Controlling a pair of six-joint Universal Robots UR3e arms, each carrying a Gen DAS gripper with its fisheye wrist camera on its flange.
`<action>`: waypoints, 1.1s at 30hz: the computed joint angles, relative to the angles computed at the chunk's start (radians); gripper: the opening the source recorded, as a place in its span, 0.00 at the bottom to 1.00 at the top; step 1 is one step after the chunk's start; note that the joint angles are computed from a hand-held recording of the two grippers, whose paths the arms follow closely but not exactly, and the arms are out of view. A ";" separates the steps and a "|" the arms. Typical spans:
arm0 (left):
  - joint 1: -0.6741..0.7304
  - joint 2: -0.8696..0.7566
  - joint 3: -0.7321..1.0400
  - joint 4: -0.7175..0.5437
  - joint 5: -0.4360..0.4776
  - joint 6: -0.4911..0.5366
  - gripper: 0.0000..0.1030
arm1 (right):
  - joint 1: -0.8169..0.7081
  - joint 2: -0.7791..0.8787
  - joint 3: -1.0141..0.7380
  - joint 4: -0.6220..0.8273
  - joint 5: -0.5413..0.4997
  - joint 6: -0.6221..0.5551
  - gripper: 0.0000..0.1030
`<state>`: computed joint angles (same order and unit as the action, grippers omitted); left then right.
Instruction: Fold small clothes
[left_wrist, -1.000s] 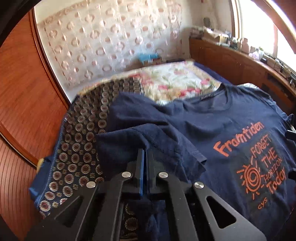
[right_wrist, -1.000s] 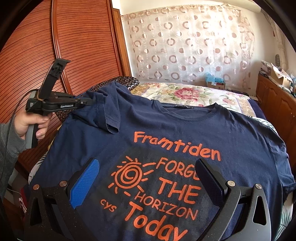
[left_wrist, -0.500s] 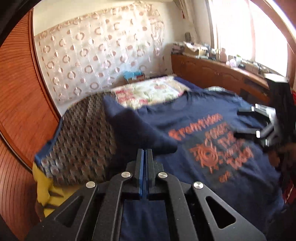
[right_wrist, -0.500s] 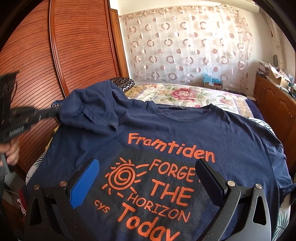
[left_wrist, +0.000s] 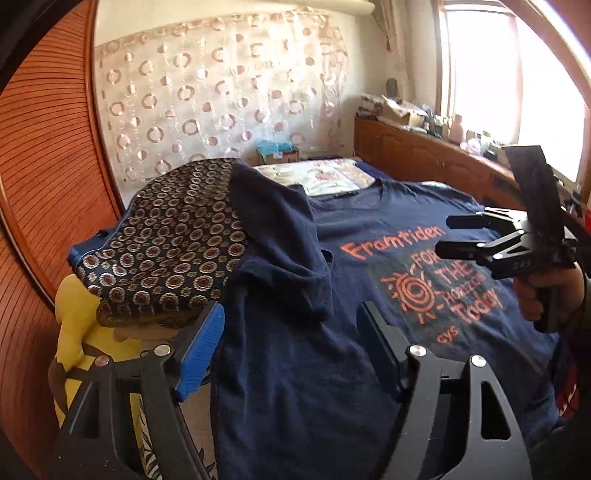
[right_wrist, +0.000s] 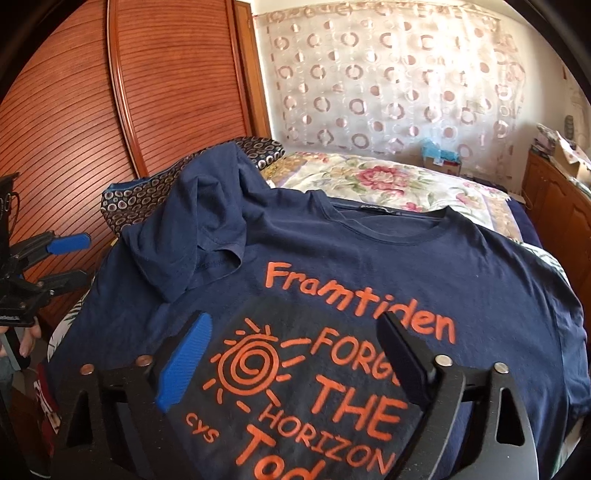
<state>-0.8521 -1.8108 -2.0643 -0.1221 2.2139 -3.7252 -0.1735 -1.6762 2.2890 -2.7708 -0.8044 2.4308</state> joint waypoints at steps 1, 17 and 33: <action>-0.009 -0.006 0.006 0.001 0.016 -0.008 0.73 | 0.008 0.006 -0.007 -0.009 -0.007 0.006 0.88; -0.018 -0.192 0.167 0.041 -0.021 -0.030 0.73 | -0.437 -0.214 0.007 0.359 0.094 -0.316 0.88; 0.080 -0.363 0.391 -0.138 -0.211 -0.032 0.73 | -0.730 0.091 -0.211 0.413 -0.014 -0.335 0.80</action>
